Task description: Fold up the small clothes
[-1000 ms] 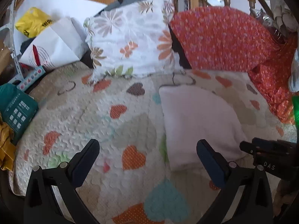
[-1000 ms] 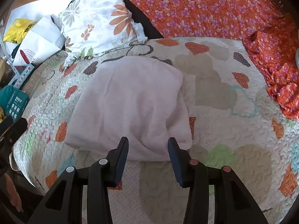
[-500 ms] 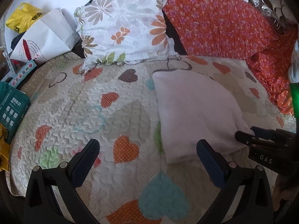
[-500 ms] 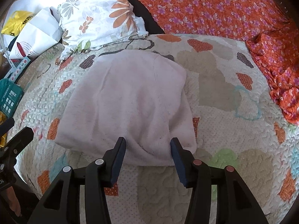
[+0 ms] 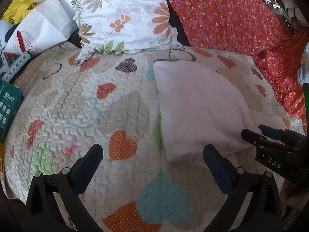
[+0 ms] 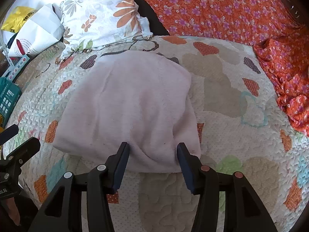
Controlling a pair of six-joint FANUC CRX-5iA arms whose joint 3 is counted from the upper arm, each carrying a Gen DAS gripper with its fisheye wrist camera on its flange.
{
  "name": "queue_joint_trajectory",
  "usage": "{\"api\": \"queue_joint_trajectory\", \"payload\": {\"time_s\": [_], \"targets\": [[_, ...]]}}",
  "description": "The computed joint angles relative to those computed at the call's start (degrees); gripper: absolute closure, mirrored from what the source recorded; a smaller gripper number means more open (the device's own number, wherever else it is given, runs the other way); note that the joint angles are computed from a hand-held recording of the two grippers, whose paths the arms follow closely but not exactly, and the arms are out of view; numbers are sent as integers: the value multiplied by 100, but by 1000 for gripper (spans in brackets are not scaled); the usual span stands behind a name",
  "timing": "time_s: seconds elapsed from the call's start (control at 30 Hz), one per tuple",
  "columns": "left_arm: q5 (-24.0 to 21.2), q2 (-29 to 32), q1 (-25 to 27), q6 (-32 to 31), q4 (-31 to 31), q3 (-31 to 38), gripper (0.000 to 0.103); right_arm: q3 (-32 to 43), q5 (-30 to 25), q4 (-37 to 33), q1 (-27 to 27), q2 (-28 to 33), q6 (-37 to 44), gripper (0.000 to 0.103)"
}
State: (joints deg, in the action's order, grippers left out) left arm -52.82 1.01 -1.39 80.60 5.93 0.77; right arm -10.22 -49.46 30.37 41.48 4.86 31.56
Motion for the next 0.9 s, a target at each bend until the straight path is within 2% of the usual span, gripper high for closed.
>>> {"api": "queue_joint_trajectory", "payload": {"time_s": [0.23,0.67,0.9], "targets": [[-213,103,53,-7,125,62,0,-18,-78,187,49,26,-43,45],[-283,164,54,-30,123,94,0,-19,-88,165,18,40,-31,43],[-469,244,184,-352,625,26,0,-7,-197,246,26,70,-54,42]]}}
